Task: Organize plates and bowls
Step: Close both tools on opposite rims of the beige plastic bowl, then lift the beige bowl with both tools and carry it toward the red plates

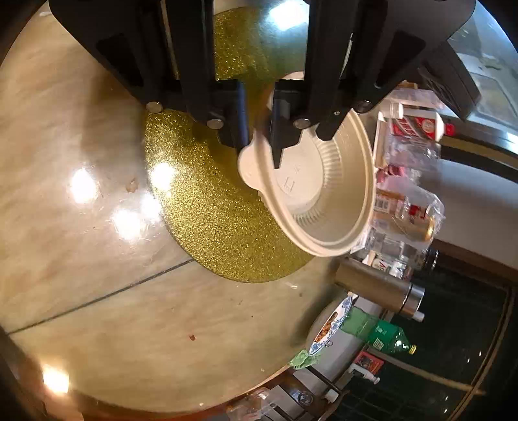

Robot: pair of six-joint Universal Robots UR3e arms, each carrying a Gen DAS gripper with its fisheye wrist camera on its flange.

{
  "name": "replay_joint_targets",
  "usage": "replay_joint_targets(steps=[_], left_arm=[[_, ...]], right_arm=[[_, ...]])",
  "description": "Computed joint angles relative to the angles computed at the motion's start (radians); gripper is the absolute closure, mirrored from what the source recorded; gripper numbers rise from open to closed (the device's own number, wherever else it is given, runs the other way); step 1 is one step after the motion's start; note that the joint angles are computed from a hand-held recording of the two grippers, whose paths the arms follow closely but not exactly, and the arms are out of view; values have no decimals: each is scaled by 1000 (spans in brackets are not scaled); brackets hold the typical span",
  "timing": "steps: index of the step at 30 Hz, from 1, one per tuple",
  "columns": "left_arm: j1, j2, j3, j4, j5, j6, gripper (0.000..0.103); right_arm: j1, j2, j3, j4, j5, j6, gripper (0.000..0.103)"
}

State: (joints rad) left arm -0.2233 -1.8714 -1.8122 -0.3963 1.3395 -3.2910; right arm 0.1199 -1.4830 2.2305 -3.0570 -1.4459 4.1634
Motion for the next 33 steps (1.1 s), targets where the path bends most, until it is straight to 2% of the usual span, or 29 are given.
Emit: replay_joint_targets(steps=[7,18,33], left_arm=[[2,-1,3,-8,-4,8,89],[-29,9,1,-3,40,18,89],[-67,48,-32,28,83,26,89]], right_arm=[[3,-12,33,-28,-5,1,93],[-14,-32,108,-102,22,14,93],[-20,-119,148,-75,18,2,93]])
